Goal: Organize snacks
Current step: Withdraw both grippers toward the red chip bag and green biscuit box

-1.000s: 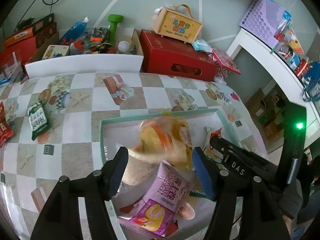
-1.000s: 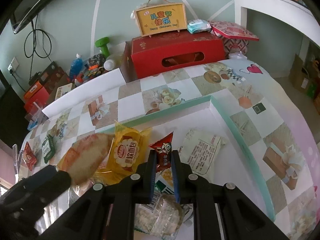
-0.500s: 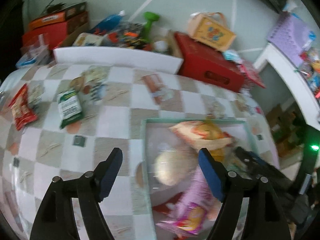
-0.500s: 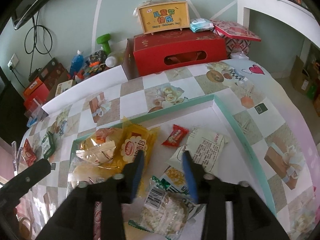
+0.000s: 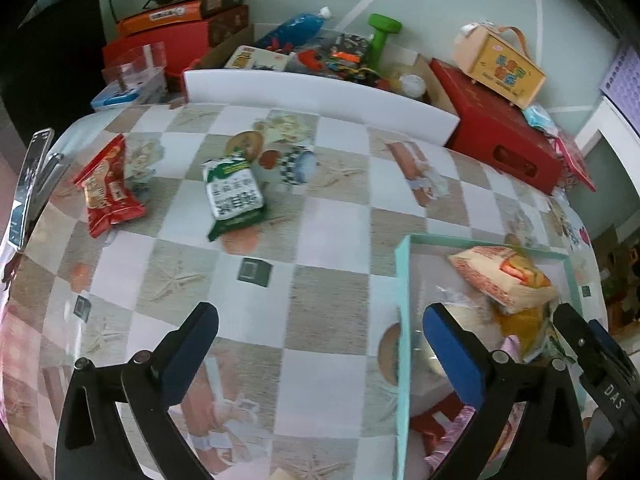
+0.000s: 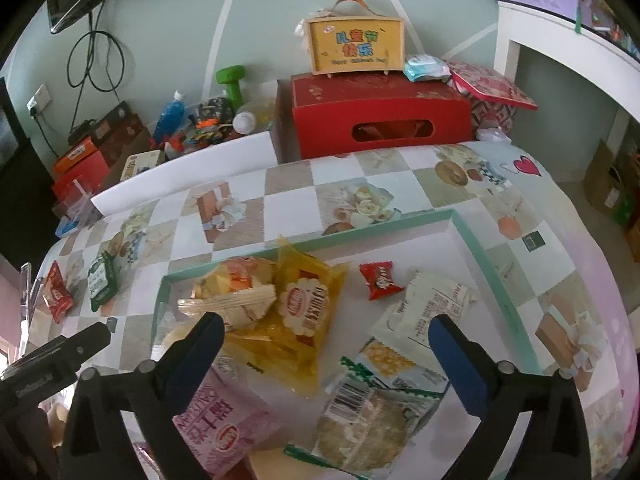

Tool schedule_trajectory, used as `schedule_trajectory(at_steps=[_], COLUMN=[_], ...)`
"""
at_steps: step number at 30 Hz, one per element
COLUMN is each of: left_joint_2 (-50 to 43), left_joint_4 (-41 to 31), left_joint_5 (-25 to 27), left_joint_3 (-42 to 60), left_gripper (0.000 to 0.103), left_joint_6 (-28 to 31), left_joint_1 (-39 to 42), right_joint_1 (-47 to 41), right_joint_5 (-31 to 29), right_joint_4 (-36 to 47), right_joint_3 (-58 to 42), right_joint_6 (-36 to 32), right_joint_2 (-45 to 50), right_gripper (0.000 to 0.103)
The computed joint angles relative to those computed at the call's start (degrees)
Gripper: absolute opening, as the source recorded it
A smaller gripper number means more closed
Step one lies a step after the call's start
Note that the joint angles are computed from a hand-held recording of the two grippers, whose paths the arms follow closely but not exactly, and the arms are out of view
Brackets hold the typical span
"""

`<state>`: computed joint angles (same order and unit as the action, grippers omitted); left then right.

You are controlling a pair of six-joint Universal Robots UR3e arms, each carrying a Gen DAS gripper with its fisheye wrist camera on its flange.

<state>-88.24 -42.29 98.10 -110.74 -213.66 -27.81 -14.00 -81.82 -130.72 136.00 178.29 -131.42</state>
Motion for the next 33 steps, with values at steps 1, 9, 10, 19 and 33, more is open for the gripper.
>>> schedule_trajectory(at_steps=[1,9,10,19,33], left_joint_2=[0.5,4.5,5.5,13.4,29.1], left_joint_4=[0.0,0.0,0.5,0.6,-3.4], left_joint_5=[0.1,4.9,5.3,2.8,-10.0], left_joint_3=[-0.4,-3.0,-3.8,-9.7,-18.1], left_gripper=[0.102,0.102,0.102,0.102,0.102], left_joint_6=[-0.1,1.1,1.5,6.0,15.2], left_joint_1=[0.3,1.9,2.4,10.8,31.6], right_joint_1=[0.9,4.6,5.1,13.6,36.7], right_joint_5=[-0.5,-2.0,-2.1,-5.7,-12.5], right_joint_4=[-0.7,-4.4,-4.8,-8.7,-22.3], right_joint_3=[-0.1,-0.7,-0.8,-3.4,-11.2], right_joint_6=[0.6,4.9,5.2,10.4,17.1], right_joint_2=[0.7,1.6,1.7,6.9,28.5], right_gripper=[0.103,0.103,0.103,0.103,0.103])
